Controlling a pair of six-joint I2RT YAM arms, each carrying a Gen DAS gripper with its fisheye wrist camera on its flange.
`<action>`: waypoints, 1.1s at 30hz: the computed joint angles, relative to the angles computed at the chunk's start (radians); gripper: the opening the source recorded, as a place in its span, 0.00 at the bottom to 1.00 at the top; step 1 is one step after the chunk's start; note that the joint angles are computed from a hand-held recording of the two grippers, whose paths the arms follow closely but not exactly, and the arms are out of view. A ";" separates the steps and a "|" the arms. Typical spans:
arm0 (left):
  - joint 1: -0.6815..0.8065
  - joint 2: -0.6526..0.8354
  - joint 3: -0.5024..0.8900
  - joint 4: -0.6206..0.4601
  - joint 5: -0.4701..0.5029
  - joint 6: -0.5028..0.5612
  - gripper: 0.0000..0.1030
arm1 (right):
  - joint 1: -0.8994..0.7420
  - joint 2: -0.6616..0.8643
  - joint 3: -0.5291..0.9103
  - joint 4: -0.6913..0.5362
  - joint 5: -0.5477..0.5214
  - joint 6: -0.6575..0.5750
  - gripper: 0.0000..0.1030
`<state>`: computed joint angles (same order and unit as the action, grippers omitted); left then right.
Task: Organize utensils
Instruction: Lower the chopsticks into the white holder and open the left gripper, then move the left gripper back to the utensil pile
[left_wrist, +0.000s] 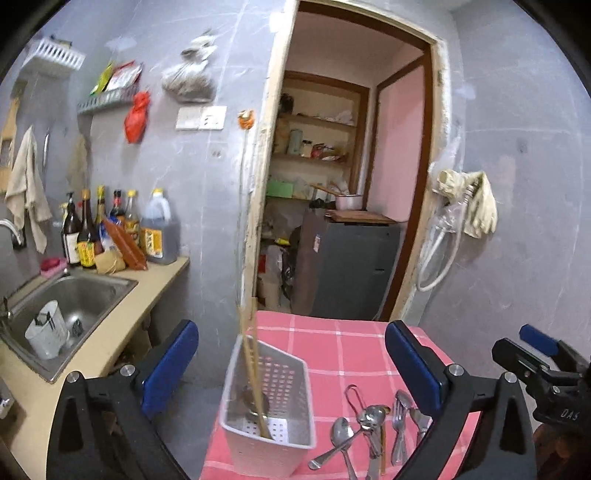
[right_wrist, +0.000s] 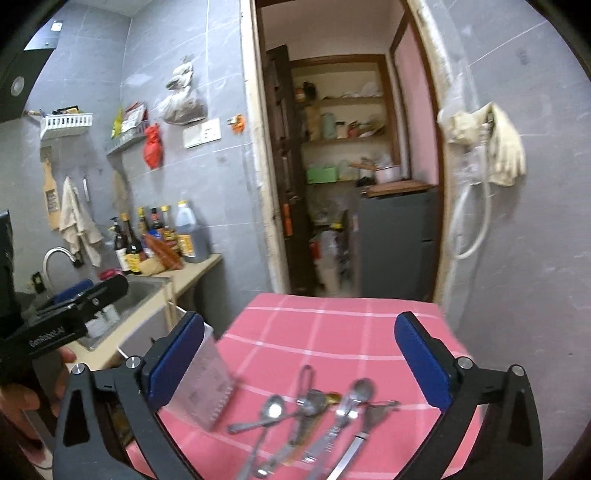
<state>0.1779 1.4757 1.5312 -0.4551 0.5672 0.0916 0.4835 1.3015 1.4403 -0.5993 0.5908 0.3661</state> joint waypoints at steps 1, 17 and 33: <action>-0.013 -0.025 -0.029 0.010 -0.007 0.009 0.99 | 0.000 -0.022 -0.017 -0.009 0.009 -0.002 0.99; -0.234 -0.229 -0.321 0.075 -0.223 0.068 0.99 | -0.172 -0.241 -0.252 -0.067 -0.129 -0.018 0.99; -0.409 -0.143 -0.376 0.011 -0.404 0.047 0.93 | -0.572 -0.143 -0.428 0.044 -0.664 -0.131 0.86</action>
<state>-0.2309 1.3325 1.1552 -0.4438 0.1632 0.1383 -0.0883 1.1586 1.0125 -0.5550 -0.0736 0.2350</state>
